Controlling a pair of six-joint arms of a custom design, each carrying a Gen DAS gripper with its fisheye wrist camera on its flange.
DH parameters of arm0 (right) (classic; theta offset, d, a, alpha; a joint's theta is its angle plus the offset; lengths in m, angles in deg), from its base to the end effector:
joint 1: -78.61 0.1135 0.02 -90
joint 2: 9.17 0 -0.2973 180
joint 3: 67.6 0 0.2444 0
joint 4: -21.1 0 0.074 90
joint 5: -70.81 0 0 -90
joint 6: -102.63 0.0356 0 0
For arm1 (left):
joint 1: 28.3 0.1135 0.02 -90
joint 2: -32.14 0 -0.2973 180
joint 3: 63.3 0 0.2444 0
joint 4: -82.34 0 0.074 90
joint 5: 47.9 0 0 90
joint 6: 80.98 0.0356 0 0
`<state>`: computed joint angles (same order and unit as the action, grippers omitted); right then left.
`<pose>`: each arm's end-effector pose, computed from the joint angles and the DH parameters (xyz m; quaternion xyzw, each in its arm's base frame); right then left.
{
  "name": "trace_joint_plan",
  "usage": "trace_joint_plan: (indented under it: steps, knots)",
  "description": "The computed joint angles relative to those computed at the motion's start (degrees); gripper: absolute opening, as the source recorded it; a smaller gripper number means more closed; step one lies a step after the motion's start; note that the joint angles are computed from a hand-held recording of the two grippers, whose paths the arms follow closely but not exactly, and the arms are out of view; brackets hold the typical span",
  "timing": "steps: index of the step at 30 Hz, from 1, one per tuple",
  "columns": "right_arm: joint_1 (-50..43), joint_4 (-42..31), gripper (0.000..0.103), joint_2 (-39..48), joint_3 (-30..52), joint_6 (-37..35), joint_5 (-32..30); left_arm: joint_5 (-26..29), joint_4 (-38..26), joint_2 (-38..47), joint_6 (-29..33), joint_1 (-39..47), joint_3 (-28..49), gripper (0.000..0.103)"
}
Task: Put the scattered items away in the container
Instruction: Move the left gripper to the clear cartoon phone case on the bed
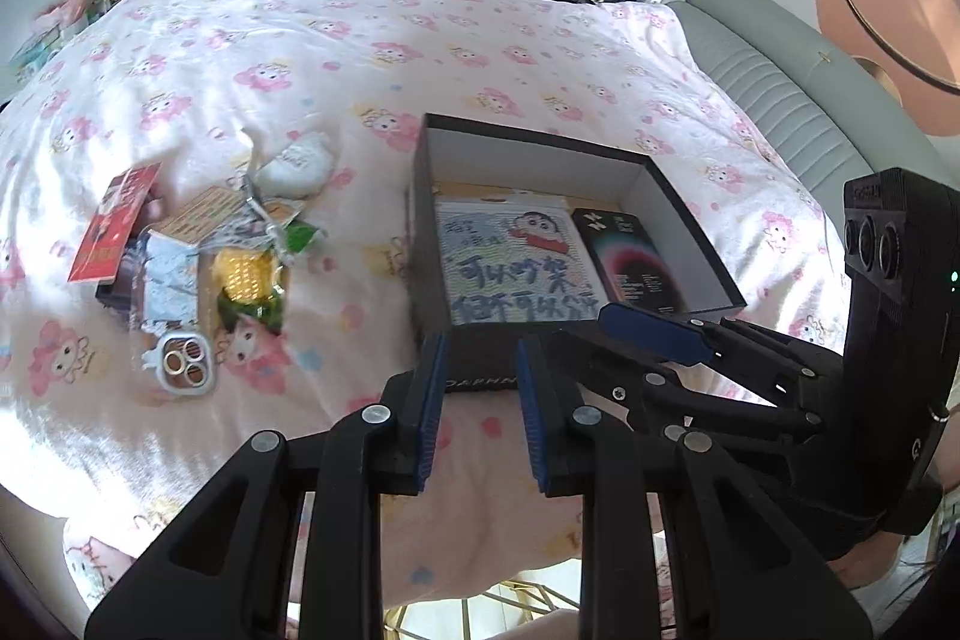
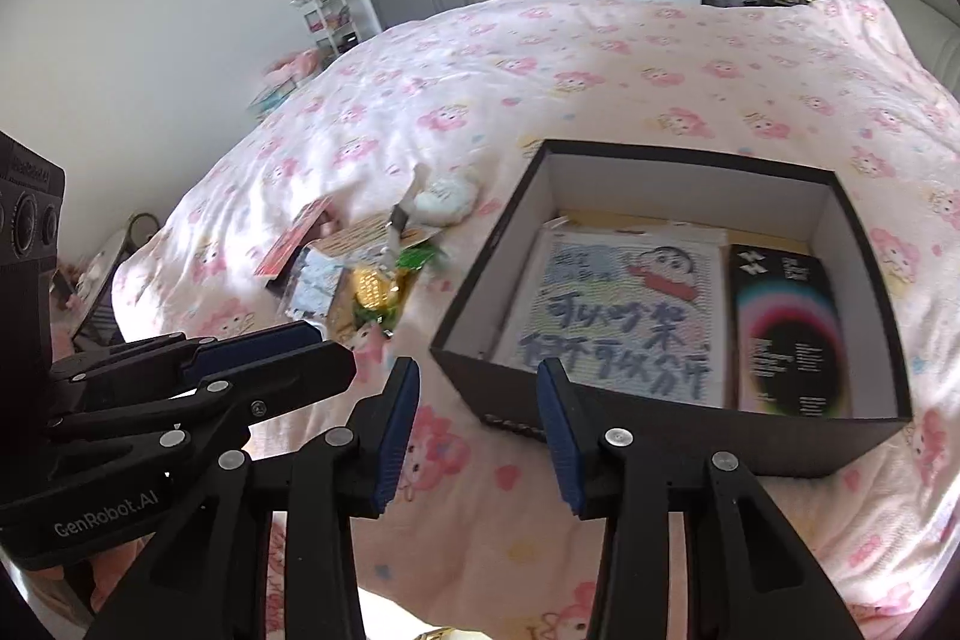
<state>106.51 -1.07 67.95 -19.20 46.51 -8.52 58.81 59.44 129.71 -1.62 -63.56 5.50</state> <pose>0.2124 0.1050 0.2013 0.0800 0.9353 0.0959 0.3310 0.2721 -0.2049 0.2058 0.2459 0.9029 -0.2530 0.2456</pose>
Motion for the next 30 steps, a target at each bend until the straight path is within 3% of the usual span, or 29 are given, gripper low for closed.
trace_joint_plan:
  steps: [4,7,9,12,19,22,24,27,30]
  knots:
    - [3.8,2.8,0.037,10.6,6.4,-2.1,-1.3,1.0,3.2,-0.9,-0.7,7.4,-4.7,0.023]
    - [4.0,6.7,0.037,18.4,10.8,-2.6,-7.1,3.3,6.6,0.8,-0.9,13.6,-7.0,0.024]
    - [3.5,9.0,0.037,24.2,14.0,-3.1,-11.6,1.9,8.3,3.6,-0.4,16.8,-7.1,0.028]
    - [3.4,7.6,0.037,33.0,20.8,-3.2,-13.9,-1.1,9.4,9.3,0.1,21.3,-5.1,0.028]
    - [1.4,2.7,0.039,48.3,36.2,-1.7,-19.7,2.6,8.8,24.1,-0.9,26.4,5.6,0.028]
    - [1.4,0.9,0.039,53.5,41.3,-3.2,-18.3,2.8,7.3,28.1,-2.5,26.7,9.2,0.028]
    - [1.3,0.4,0.039,55.7,42.5,-3.5,-17.7,4.3,6.4,30.4,-2.8,27.1,11.0,0.028]
    - [-0.2,4.8,0.043,57.9,41.4,-0.2,-22.8,3.0,5.1,32.6,-3.2,26.3,13.1,0.028]
    - [-1.0,8.7,0.041,57.3,39.0,0.9,-25.2,3.9,3.9,31.0,-2.9,25.9,12.6,0.026]
